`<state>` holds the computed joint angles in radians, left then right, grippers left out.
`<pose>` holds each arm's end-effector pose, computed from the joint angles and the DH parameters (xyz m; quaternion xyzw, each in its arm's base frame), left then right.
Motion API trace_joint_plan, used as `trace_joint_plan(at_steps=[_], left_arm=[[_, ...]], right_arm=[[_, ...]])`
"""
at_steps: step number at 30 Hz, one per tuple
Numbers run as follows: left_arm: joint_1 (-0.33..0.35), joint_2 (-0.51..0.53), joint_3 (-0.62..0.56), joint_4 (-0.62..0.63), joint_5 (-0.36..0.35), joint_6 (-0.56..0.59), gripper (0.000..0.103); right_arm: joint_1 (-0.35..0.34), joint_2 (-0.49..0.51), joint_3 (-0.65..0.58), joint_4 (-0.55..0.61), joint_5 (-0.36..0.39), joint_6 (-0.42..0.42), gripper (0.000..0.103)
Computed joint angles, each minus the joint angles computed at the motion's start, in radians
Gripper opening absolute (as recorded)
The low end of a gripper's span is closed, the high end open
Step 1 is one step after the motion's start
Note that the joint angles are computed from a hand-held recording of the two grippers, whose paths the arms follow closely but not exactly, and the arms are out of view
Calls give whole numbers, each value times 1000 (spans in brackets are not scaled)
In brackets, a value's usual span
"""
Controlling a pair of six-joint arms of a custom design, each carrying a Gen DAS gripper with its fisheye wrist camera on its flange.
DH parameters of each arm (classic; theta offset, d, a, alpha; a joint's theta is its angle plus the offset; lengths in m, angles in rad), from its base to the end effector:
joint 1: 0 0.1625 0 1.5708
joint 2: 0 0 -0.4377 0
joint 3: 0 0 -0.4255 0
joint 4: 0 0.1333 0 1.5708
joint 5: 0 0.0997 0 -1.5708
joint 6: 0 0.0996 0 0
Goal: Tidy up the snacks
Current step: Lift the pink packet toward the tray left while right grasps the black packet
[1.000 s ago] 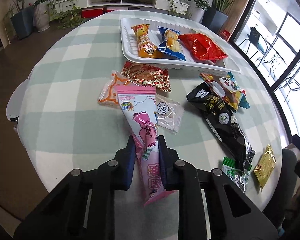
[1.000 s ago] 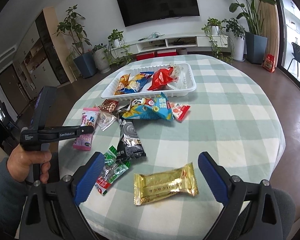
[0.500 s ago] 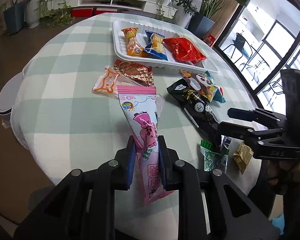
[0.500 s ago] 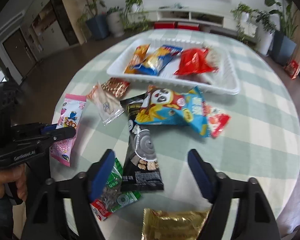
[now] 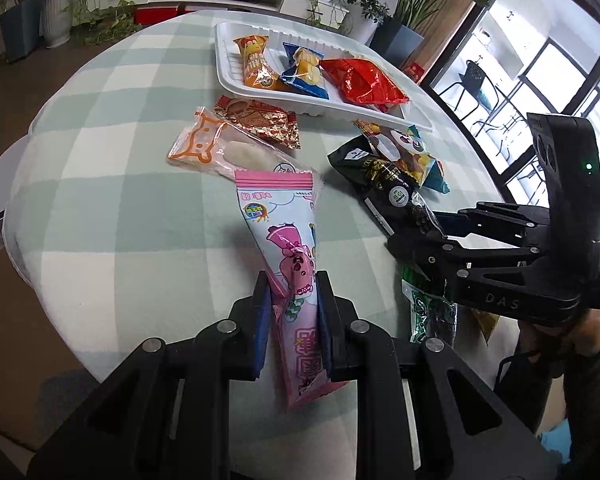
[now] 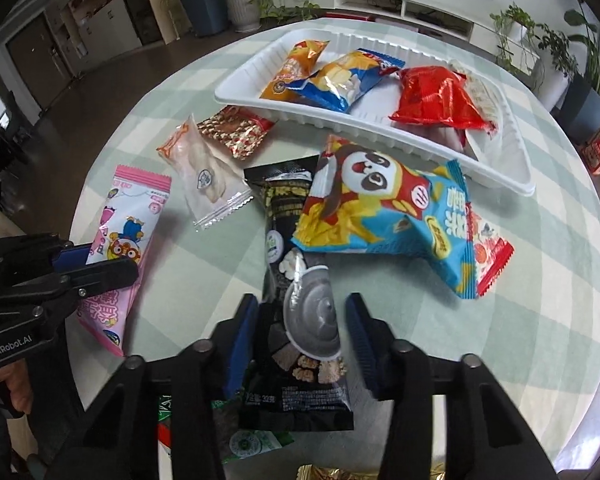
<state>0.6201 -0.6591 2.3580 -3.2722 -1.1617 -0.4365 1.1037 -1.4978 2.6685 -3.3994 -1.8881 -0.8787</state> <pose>-0.2182 -0.3683 -0.0826 0.2487 0.9470 -0.1308 0.1554 -0.0593 -0.3446 0.1932 0.1410 -0.9252 0.1563 0.3157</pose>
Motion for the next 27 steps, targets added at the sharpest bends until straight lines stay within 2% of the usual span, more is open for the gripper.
trace_joint_plan(at_steps=[3,7,16,21,27], left_arm=[[3,2,2,-9,-2,2,19],[6,-4,4,-17,-5,5,19],[12,-50,20,-51,-23,12,19],[9,-78,13,-59,-33,28,19],[35,-98,-44,-22,-55,77,19]], right_arm=[[4,6,1,-5,1,-20,30],[1,-15,5,29,22,-23,24],[-22,-113,24,129,126,-7,23],[-75,-269,37,296,256,2,23],[-192,-494,20,581,445,6,23]])
